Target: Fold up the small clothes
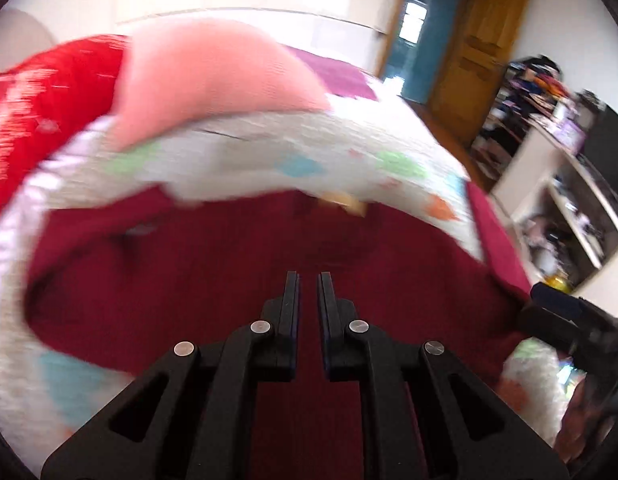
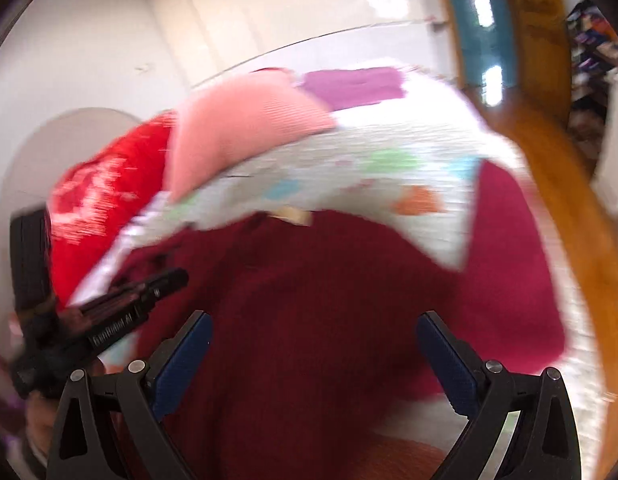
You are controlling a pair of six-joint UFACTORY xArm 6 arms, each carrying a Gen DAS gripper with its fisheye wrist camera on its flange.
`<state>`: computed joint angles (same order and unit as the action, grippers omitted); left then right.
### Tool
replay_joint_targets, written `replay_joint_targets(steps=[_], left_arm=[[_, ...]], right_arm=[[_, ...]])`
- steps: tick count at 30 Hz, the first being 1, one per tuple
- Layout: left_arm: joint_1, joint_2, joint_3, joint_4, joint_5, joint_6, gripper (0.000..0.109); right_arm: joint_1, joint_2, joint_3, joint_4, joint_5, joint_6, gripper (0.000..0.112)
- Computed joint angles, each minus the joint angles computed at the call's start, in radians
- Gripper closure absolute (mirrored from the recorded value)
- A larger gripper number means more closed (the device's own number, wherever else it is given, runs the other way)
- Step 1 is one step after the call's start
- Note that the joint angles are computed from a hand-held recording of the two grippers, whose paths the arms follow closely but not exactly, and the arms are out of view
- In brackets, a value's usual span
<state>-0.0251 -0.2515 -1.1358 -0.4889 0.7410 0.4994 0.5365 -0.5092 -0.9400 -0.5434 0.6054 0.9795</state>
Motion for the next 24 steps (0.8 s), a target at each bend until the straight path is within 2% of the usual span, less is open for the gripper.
replay_joint_targets(steps=[2,4,5,7,9,10,12,14,17,18,19,20,21,22,24], left_arm=[[0.064,0.0,0.01,0.074,-0.049,-0.036,0.091],[0.124,0.016,0.026,0.145,-0.119,-0.086,0.071],[0.16,0.035,0.033,0.167,-0.151,-0.111,0.07],[0.223,0.072,0.03,0.178,-0.152,-0.138,0.07],[0.264,0.126,0.013,0.209,-0.147,-0.178,0.07],[0.281,0.159,0.001,0.251,-0.143,-0.215,0.07],[0.303,0.192,-0.011,0.23,-0.12,-0.205,0.07],[0.313,0.199,-0.003,0.19,-0.123,-0.176,0.07],[0.307,0.196,0.0,0.196,-0.142,-0.166,0.07],[0.305,0.192,0.009,0.2,-0.152,-0.161,0.07],[0.304,0.19,0.018,0.197,-0.164,-0.152,0.07],[0.301,0.2,0.006,0.198,-0.162,-0.155,0.07],[0.3,0.199,0.006,0.191,-0.162,-0.151,0.07],[0.303,0.196,0.01,0.177,-0.159,-0.145,0.07],[0.308,0.2,0.004,0.166,-0.152,-0.143,0.07]], right_arm=[[-0.009,0.102,-0.071,0.146,-0.089,-0.093,0.011],[0.002,0.242,-0.18,0.329,-0.15,-0.233,0.011],[0.012,0.321,-0.249,0.409,-0.166,-0.297,0.011],[0.036,0.469,-0.381,0.517,-0.182,-0.376,0.011],[0.052,0.618,-0.521,0.699,-0.191,-0.49,0.011],[0.057,0.684,-0.587,0.767,-0.183,-0.518,0.011],[0.054,0.838,-0.765,0.858,-0.124,-0.531,0.011],[0.045,0.951,-0.893,0.882,-0.094,-0.49,0.011],[0.03,1.081,-1.048,0.836,-0.053,-0.372,0.011],[0.03,1.098,-1.065,0.808,-0.082,-0.341,0.012],[0.032,1.107,-1.075,0.813,-0.111,-0.351,0.013],[0.034,1.133,-1.119,0.846,-0.099,-0.388,0.017],[0.036,1.155,-1.164,0.859,-0.058,-0.405,0.028],[0.036,1.165,-1.188,0.883,-0.028,-0.43,0.033],[0.037,1.178,-1.204,0.897,0.004,-0.442,0.033]])
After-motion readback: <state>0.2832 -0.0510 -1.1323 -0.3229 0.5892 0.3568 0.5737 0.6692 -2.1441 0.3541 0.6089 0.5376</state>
